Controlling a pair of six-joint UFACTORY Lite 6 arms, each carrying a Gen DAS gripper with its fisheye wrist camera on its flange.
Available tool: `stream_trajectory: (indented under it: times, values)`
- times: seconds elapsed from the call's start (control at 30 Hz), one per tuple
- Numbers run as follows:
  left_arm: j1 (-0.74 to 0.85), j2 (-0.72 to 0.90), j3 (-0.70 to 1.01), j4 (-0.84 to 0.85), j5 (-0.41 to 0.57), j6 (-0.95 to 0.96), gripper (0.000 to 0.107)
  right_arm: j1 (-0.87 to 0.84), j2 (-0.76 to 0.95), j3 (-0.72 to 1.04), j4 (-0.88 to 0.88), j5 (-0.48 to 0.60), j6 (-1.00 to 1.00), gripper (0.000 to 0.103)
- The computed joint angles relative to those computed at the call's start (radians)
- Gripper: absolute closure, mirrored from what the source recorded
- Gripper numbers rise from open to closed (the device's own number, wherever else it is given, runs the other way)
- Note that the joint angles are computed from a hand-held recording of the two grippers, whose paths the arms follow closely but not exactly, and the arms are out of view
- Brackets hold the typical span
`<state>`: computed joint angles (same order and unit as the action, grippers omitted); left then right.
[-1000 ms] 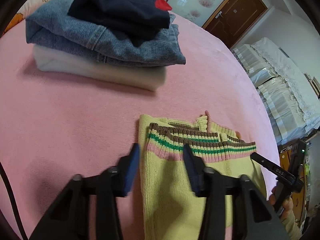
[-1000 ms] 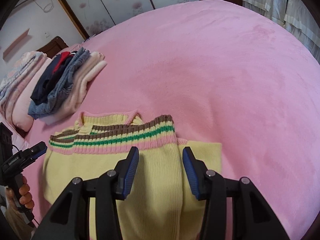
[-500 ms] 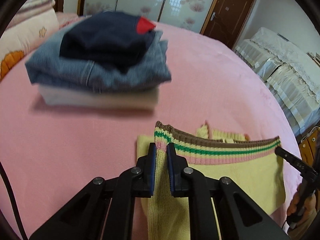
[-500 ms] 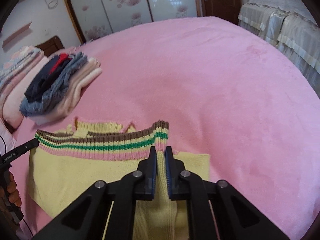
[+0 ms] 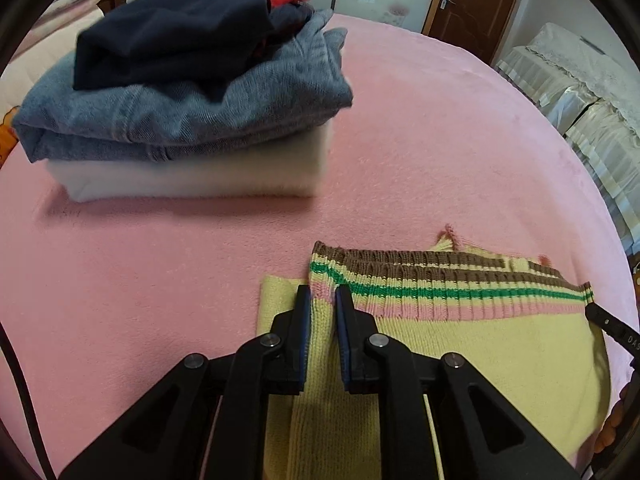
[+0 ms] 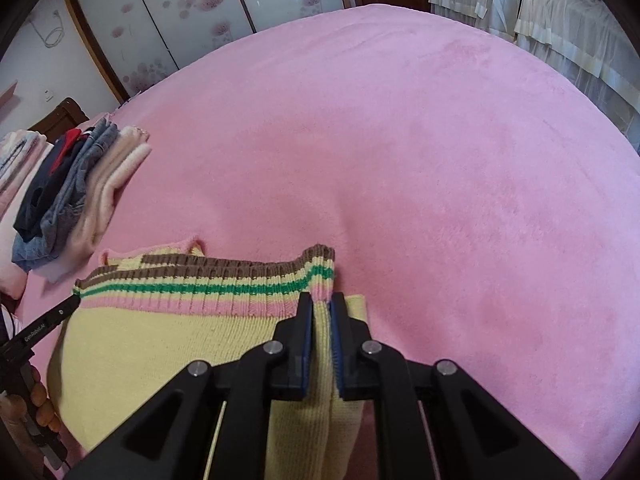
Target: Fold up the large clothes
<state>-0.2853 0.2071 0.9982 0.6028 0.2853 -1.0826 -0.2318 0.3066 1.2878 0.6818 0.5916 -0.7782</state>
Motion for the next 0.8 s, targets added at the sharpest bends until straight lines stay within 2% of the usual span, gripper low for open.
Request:
stream_trajectory:
  times: [0.1, 0.13, 0.23, 0.4, 0.57, 0.73, 0.8]
  values:
    - [-0.061, -0.092, -0.02, 0.085, 0.108, -0.094, 0.084, -0.009, -0.096, -0.054, -0.005, 0.002, 0.001, 0.086]
    - [-0.096, -0.145, -0.048, 0.148, 0.129, -0.164, 0.078, -0.019, -0.143, -0.084, 0.025, 0.019, -0.034, 0.086]
    - [-0.207, -0.258, -0.104, 0.236, 0.175, -0.283, 0.071, -0.017, -0.284, -0.193, 0.106, 0.065, -0.124, 0.086]
    - [-0.363, -0.312, -0.168, 0.222, 0.203, -0.443, 0.071, 0.132, -0.476, -0.372, 0.084, 0.074, -0.091, 0.086]
    - [-0.455, -0.25, -0.24, 0.28, 0.221, -0.634, 0.071, 0.285, -0.586, -0.545, 0.036, -0.021, -0.051, 0.086]
    - [-0.437, -0.34, -0.375, 0.331, 0.153, -0.696, 0.071, 0.2, -0.605, -0.622, 0.081, -0.009, -0.151, 0.091]
    - [-0.413, -0.383, -0.418, 0.328, 0.119, -0.685, 0.072, 0.151, -0.633, -0.651, 0.065, -0.045, -0.177, 0.091]
